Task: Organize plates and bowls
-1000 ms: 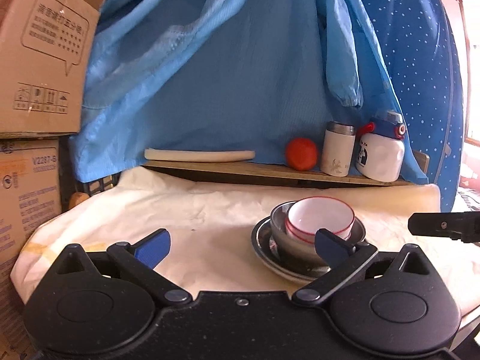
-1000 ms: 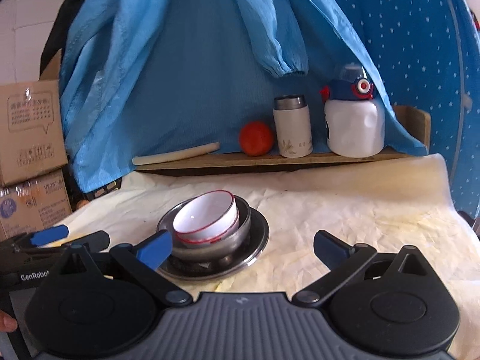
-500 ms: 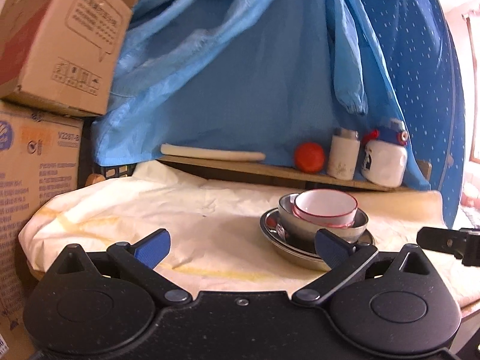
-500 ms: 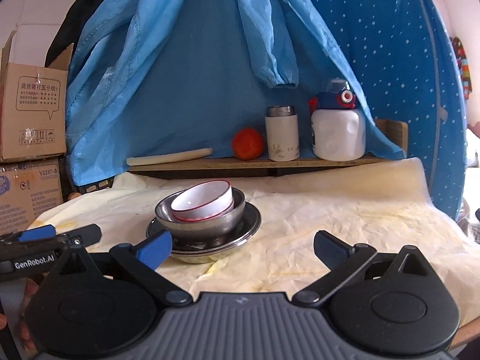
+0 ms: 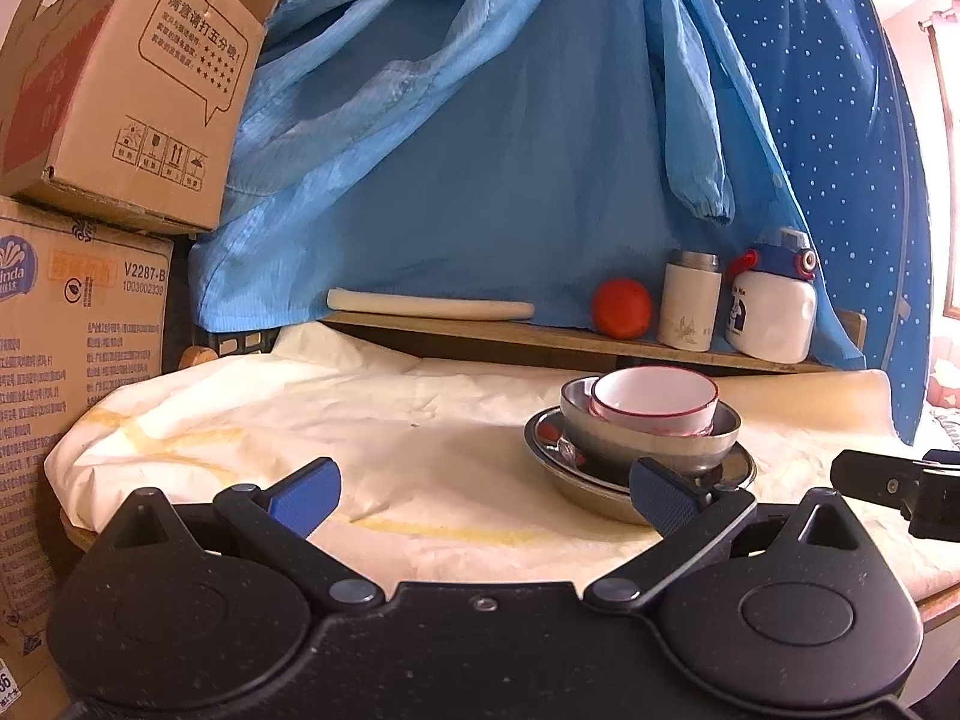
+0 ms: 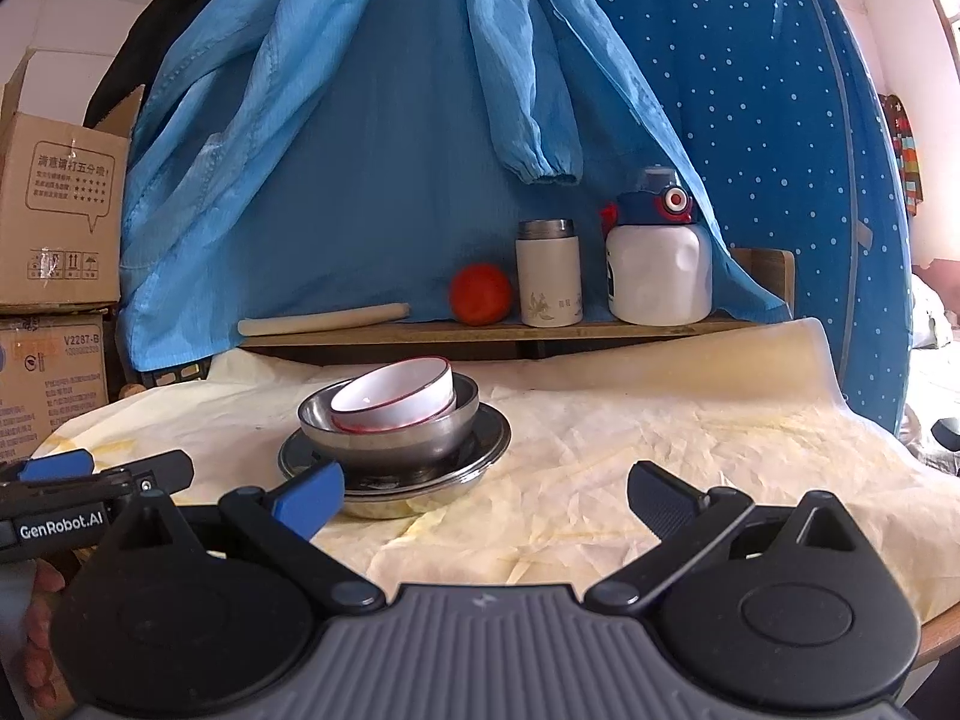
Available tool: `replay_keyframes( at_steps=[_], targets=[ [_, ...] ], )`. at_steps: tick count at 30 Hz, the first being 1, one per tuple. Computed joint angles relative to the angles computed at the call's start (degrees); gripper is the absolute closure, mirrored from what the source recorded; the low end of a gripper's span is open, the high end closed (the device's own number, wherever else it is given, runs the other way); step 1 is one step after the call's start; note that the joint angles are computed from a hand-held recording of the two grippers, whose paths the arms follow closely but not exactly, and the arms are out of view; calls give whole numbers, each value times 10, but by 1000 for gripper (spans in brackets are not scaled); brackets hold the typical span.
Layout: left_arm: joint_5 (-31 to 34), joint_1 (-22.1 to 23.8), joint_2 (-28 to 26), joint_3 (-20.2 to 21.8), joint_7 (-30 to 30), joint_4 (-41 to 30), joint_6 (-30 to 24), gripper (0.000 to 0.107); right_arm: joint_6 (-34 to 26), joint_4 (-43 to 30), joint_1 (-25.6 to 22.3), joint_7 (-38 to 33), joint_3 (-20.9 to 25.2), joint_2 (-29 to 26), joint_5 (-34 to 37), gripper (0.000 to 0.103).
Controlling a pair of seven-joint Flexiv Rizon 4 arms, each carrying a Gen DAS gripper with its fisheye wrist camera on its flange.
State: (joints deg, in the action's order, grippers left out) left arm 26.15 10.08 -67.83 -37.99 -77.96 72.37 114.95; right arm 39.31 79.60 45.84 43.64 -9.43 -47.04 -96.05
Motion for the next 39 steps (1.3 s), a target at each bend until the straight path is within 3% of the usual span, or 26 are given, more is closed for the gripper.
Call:
replay_keyframes(
  at_steps=[39],
  targets=[
    [-8,-9,9,26,-17,7,7,5,9,5,-4,4,3,2,1,0]
  ],
)
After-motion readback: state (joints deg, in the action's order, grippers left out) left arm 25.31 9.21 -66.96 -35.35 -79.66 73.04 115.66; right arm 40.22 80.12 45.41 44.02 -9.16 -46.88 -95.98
